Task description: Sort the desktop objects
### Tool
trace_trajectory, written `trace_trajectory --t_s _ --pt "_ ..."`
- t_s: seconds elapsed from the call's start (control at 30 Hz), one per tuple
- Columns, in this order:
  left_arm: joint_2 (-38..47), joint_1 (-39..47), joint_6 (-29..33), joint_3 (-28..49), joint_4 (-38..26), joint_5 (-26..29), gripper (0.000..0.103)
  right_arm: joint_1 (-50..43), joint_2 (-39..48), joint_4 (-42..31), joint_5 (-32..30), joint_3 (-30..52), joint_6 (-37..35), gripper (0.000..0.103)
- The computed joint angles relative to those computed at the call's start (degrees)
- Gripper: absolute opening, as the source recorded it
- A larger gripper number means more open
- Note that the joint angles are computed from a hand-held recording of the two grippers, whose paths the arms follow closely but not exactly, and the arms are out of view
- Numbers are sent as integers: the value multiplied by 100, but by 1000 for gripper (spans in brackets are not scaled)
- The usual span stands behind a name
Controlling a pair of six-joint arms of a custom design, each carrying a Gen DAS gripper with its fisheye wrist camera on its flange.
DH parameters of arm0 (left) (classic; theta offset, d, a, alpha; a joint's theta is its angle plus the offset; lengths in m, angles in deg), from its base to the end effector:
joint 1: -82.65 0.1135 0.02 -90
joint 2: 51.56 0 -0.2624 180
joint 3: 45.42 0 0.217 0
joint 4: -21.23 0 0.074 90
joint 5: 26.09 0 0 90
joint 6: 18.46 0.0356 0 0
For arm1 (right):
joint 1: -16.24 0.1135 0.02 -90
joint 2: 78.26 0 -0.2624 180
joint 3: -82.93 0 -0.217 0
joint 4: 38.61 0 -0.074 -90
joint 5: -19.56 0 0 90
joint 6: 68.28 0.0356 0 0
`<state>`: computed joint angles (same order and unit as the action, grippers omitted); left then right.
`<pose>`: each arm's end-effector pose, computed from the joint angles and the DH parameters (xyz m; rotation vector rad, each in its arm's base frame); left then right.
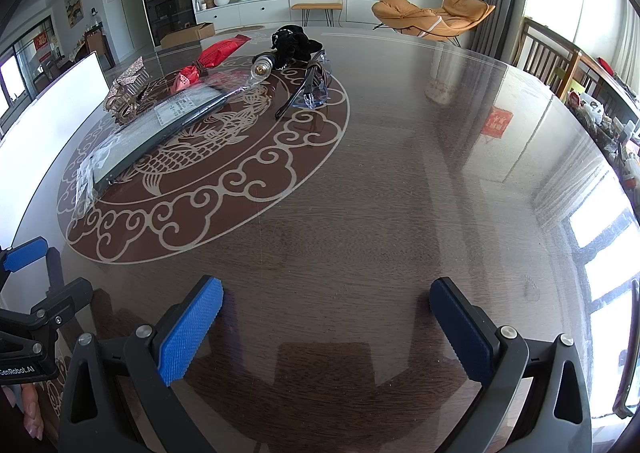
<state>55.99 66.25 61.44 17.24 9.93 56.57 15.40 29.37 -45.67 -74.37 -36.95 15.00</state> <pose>0.3022 -0.0842 0.1197 0.0901 2.5379 -0.0183 0.3095 -0.0021 0.1143 -0.1568 2.5154 0.0332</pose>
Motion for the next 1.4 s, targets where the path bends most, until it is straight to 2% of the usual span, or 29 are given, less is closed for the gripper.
trace_trajectory --t_s 0.53,0.6,0.67,0.77,0.87,0.9,0.97,1.07,1.4 --pt "-107 -103 -261 -169 34 -172 103 3 9 2 0 7 3 103" --pt "-146 -46 -30 -207 30 -23 103 3 9 2 0 7 3 103" --pt "-95 189 550 -23 -187 390 103 3 9 2 0 7 3 103" --pt "264 617 1421 840 -1101 909 103 3 11 0 -2 9 4 103" --pt "823 1003 1992 2047 -2235 1133 103 3 11 0 -2 9 4 103" --pt "1015 1097 2065 2480 -2664 1166 103 3 11 0 -2 9 4 103" --pt "1241 1327 2093 3166 -3229 1587 103 0 8 3 -3 4 2 103" --pt "1427 1424 2132 3982 -3602 2050 103 -1 9 0 -4 7 0 103" --pt "3296 728 3100 7317 -5076 1474 103 -3 7 3 -5 2 -1 103"
